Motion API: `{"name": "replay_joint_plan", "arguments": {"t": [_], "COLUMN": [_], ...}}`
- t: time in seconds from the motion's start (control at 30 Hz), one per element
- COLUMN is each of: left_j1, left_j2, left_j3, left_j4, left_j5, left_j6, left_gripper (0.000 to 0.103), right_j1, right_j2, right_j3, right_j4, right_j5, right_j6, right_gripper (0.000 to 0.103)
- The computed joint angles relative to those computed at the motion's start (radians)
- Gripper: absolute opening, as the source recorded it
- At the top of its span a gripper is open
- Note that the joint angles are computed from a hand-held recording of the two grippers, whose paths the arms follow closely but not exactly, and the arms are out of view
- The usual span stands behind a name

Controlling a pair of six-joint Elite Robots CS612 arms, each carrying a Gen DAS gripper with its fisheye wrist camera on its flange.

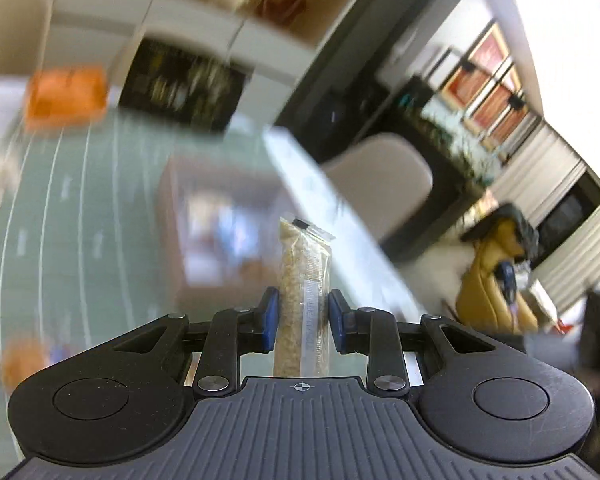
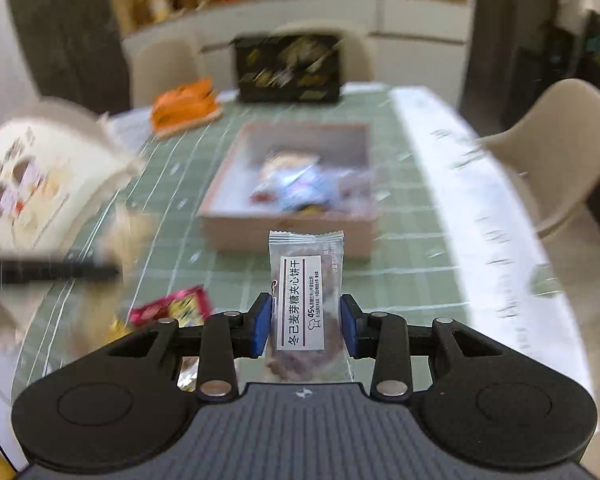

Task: Organize snacks
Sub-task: 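Carry the rice-stick bar and brown packet over the pink box and release both, then grasp the round bread packet with the left tool while the right tool grasps the yellow bag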

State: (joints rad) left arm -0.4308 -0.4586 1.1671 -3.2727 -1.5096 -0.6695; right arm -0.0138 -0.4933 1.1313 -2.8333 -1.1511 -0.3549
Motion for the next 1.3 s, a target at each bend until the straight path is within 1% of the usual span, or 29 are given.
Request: {"name": "replay_joint_plan", "arguments": {"t": [0.07,0.17,0.2,0.27,0.3,0.33,0.37,0.43,0.47,0.53,0.57,0.63,0.67,0.7,0.73,0.77,0.8,0.83,0.87,0.93,1.0,1.03,1.1,1.17,1.2,1.27,1.3], "left_j1": [0.012,0.045,0.052,0.062,0.063,0.06,0.059,0.052,0.049,0.039,0.034,0.028,0.025,0.021,0.018,0.011,0.007,0.002,0.0,-0.004,0.0,0.005,0.009,0.012,0.014,0.015,0.014], "left_j2": [0.045,0.147,0.184,0.229,0.237,0.23,0.21,0.168,0.143,0.088,0.067,0.03,0.014,0.001,-0.011,-0.03,-0.043,-0.06,-0.07,-0.095,-0.109,-0.112,-0.116,-0.115,-0.111,-0.11,-0.111], "left_j3": [-0.108,-0.327,-0.396,-0.462,-0.466,-0.444,-0.398,-0.306,-0.259,-0.159,-0.116,-0.033,0.007,0.044,0.074,0.12,0.152,0.191,0.216,0.272,0.311,0.329,0.355,0.364,0.364,0.367,0.368], "left_j4": [0.035,0.168,0.215,0.239,0.228,0.207,0.175,0.125,0.116,0.135,0.149,0.159,0.155,0.152,0.152,0.153,0.153,0.158,0.168,0.195,0.2,0.192,0.167,0.143,0.13,0.113,0.112], "left_j5": [0.024,-0.026,-0.021,-0.018,-0.004,0.023,0.045,0.063,0.074,0.113,0.124,0.128,0.135,0.15,0.165,0.185,0.195,0.209,0.221,0.235,0.213,0.193,0.162,0.128,0.107,0.075,0.072], "left_j6": [0.012,-0.045,-0.076,-0.114,-0.133,-0.149,-0.159,-0.151,-0.138,-0.13,-0.144,-0.196,-0.23,-0.266,-0.294,-0.32,-0.325,-0.326,-0.323,-0.33,-0.358,-0.376,-0.394,-0.377,-0.359,-0.321,-0.303], "left_gripper": [0.031,0.032,0.032,0.032,0.032,0.032,0.032,0.032,0.032,0.032,0.032,0.032,0.032,0.032,0.032,0.032,0.032,0.032,0.032,0.032,0.032,0.032,0.032,0.032,0.032,0.032,0.032], "right_j1": [-0.012,-0.025,-0.028,-0.032,-0.032,-0.033,-0.033,-0.037,-0.038,-0.038,-0.037,-0.029,-0.022,-0.014,-0.003,0.01,0.022,0.03,0.036,0.037,0.035,0.035,0.044,0.055,0.059,0.063,0.067], "right_j2": [0.002,0.012,0.014,0.02,0.023,0.027,0.032,0.042,0.047,0.063,0.077,0.114,0.145,0.175,0.209,0.243,0.272,0.285,0.288,0.272,0.24,0.226,0.192,0.163,0.149,0.119,0.107], "right_j3": [-0.004,-0.02,-0.024,-0.032,-0.033,-0.037,-0.044,-0.062,-0.074,-0.118,-0.153,-0.24,-0.305,-0.371,-0.448,-0.53,-0.594,-0.623,-0.628,-0.587,-0.511,-0.478,-0.384,-0.301,-0.258,-0.173,-0.137], "right_j4": [-0.028,-0.045,-0.047,-0.051,-0.058,-0.061,-0.059,-0.044,-0.037,-0.002,0.018,0.04,0.044,0.055,0.08,0.127,0.158,0.173,0.183,0.203,0.241,0.253,0.253,0.24,0.23,0.23,0.225], "right_j5": [0.011,0.012,0.016,0.02,0.017,0.016,0.015,0.025,0.035,0.07,0.099,0.151,0.179,0.193,0.186,0.16,0.124,0.096,0.08,0.101,0.127,0.127,0.082,0.041,0.032,0.037,0.042], "right_j6": [0.031,0.052,0.052,0.047,0.047,0.046,0.049,0.061,0.068,0.082,0.088,0.099,0.11,0.121,0.126,0.12,0.117,0.114,0.109,0.105,0.082,0.061,0.013,-0.034,-0.049,-0.091,-0.116], "right_gripper": [0.036,0.036,0.036,0.036,0.036,0.036,0.036,0.036,0.036,0.036,0.036,0.036,0.04,0.051,0.058,0.064,0.064,0.064,0.064,0.064,0.064,0.064,0.064,0.064,0.064,0.064,0.064]}}
